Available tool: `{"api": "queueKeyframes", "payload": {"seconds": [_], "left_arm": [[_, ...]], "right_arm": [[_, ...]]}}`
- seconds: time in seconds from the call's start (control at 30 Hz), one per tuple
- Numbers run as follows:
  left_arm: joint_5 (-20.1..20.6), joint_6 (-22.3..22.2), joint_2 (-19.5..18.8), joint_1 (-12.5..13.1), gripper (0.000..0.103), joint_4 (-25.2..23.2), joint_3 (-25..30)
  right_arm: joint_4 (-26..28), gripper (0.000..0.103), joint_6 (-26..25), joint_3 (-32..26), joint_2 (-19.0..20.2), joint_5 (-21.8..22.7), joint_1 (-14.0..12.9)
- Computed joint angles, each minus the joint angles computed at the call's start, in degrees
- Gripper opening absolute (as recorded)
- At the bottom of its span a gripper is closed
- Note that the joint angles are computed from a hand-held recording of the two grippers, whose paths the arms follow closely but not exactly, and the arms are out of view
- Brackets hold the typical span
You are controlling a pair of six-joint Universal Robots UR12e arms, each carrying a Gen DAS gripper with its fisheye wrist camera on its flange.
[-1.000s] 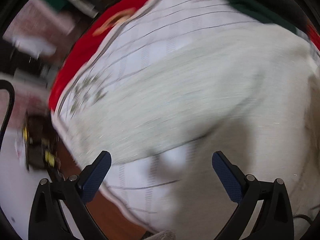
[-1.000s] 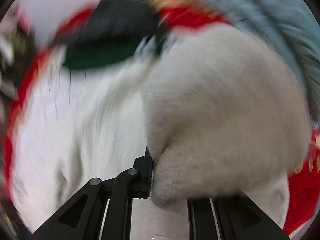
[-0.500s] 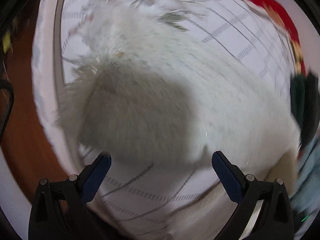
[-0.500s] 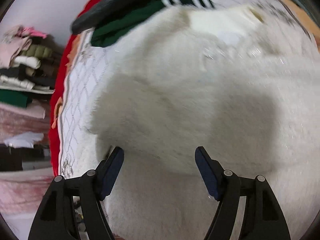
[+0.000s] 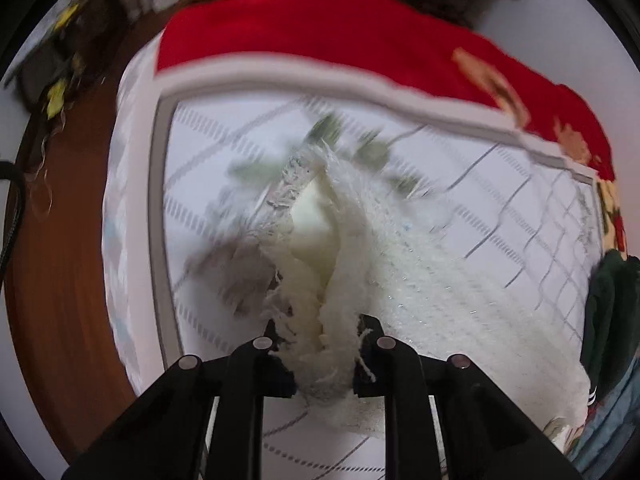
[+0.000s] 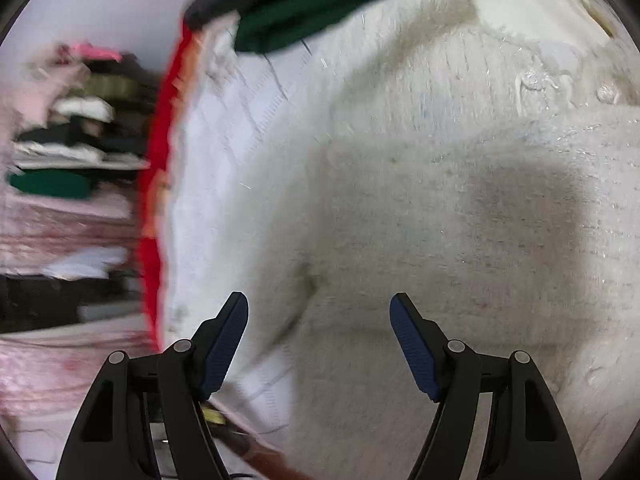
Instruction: Fold large clothes
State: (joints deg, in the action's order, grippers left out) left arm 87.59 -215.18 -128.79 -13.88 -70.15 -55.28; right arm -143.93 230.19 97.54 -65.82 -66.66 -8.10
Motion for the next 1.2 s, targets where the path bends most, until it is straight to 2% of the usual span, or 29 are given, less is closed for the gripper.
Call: {"api": "queueKeyframes", "payload": {"seconds": [0.03,0.07,0.2,0.23,0.27,0.3,0.37,0.43,0.5,0.6,0.67,0.77,0.87,1.0,1.13,1.2], "left_arm": [[0.3,1.4,-0.7,0.0,0.014,0.2,1.3],[0.6,1.8,-2.3,-0.7,0.014,-1.0,5.0],[1.9,5.1,-4.6,-1.3,0.014,0.4,9.8],[2.0,5.9,-5.4,-1.4,0.013,0.2,11.4],[2.2,6.9,-4.6,-1.6,0.013,0.6,10.7],[2.5,8.0,-5.1,-1.8,0.013,0.6,12.1],[3.4,10.8,-4.9,-2.2,0.013,1.2,12.9],[5.0,14.4,-5.6,-3.4,0.013,2.0,15.2],[6.0,18.4,-6.2,-4.8,0.013,2.8,17.2],[5.2,25.0,-5.6,-7.0,0.013,4.5,17.7],[4.2,30.2,-5.2,-8.9,0.013,5.5,17.7],[0.7,38.0,-3.5,-11.9,0.013,5.9,15.8],[-4.7,44.3,-1.9,-15.3,0.013,2.7,13.8],[-10.2,48.4,-1.7,-20.4,0.013,-5.5,14.0],[-11.7,50.3,-2.5,-24.9,0.013,-10.0,15.1],[-11.5,50.4,-3.0,-26.6,0.013,-10.8,15.3]], "right_arm": [[1.8,0.075,-0.6,-0.8,0.6,-0.4,0.2],[3.2,0.075,-1.0,-1.8,1.7,-0.8,0.5],[6.6,0.076,-2.7,-6.2,6.3,-2.3,1.8],[6.8,0.077,-2.9,-6.7,6.6,-2.9,2.0],[6.3,0.077,-2.3,-6.6,6.4,-2.5,1.8],[4.5,0.077,-1.2,-5.7,6.1,-1.5,1.5],[-1.3,0.076,2.2,-1.8,3.7,0.8,0.3],[-2.0,0.076,3.9,0.7,1.3,-1.3,-0.4],[0.8,0.077,3.9,2.0,-0.9,-5.0,-0.6],[11.1,0.077,1.3,3.3,-4.6,-13.3,-1.1],[14.5,0.077,1.1,4.5,-6.3,-16.5,-1.6],[14.2,0.077,3.0,8.6,-9.3,-16.2,-3.6],[12.8,0.077,5.5,13.7,-13.4,-15.9,-5.9],[12.0,0.077,7.3,20.5,-20.3,-16.1,-9.5],[13.7,0.077,6.5,27.6,-28.4,-16.2,-14.8],[14.1,0.077,5.5,29.9,-31.0,-15.5,-17.1]]}}
